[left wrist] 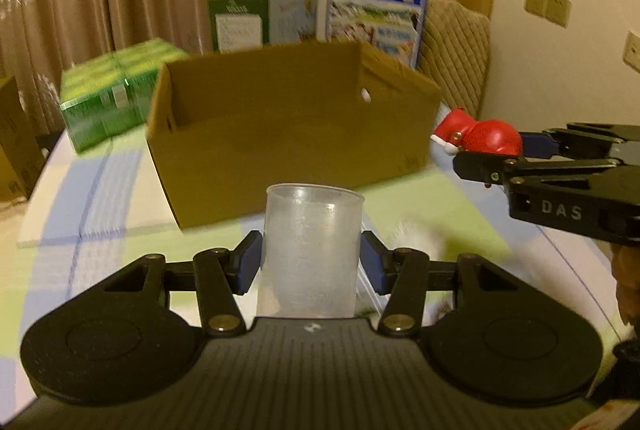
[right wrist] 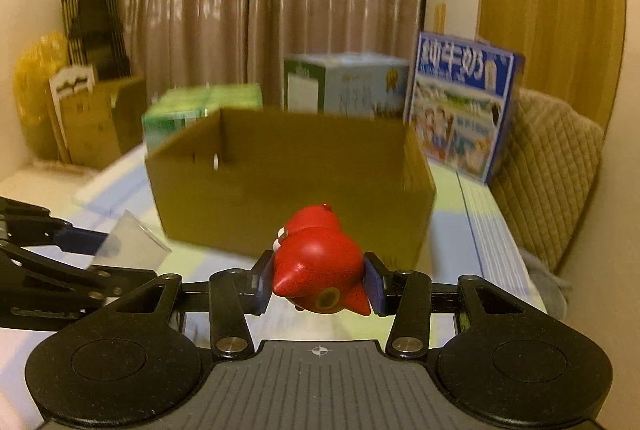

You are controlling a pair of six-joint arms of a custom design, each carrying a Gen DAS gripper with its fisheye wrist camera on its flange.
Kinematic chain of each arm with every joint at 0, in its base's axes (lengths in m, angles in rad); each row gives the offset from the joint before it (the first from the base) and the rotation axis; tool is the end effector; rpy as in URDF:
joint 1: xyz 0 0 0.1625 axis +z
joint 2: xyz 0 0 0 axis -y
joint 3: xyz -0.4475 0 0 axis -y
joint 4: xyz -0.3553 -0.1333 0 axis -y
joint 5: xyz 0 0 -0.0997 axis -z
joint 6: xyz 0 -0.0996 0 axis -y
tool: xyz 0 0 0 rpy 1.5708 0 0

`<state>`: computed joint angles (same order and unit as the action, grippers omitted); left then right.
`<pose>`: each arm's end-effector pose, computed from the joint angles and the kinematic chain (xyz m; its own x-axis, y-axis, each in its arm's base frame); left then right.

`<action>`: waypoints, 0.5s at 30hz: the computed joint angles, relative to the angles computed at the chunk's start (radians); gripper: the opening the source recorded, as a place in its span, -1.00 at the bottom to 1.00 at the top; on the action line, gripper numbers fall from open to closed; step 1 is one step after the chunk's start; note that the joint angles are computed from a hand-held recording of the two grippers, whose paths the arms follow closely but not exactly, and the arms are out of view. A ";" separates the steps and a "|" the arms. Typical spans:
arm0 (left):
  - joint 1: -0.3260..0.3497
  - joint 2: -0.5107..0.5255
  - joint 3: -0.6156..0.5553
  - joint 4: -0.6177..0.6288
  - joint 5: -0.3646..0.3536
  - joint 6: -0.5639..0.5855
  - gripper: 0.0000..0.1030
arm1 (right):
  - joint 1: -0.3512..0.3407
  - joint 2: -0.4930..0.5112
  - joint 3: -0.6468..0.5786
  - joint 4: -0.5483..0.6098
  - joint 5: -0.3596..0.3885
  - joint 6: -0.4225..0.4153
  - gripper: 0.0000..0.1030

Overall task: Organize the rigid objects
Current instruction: 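Carry the cup with the left tool while the right tool carries the toy into the box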

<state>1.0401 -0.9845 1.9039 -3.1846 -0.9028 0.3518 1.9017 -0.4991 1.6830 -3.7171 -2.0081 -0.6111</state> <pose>-0.1303 -0.6072 0.2564 -0.6899 0.2805 -0.6673 0.6676 0.6030 -0.4367 0.3000 -0.5927 0.0779 -0.6876 -0.2820 0.6691 -0.7084 0.4624 -0.5332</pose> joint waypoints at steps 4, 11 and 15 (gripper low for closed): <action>0.024 0.053 -0.130 -0.006 -0.006 0.033 -0.07 | -0.004 0.036 -0.129 0.054 0.023 -0.005 -0.17; 0.059 0.166 -0.375 0.073 0.019 0.090 -0.07 | -0.015 0.135 -0.406 0.208 0.025 0.026 -0.17; 0.082 0.226 -0.498 0.146 0.021 0.087 -0.07 | -0.026 0.191 -0.545 0.333 0.025 0.049 -0.17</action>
<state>1.1221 -0.7582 1.4062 -3.0385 -0.8815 0.4387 1.8755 -0.3084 1.1380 -3.3839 -1.9826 -0.5622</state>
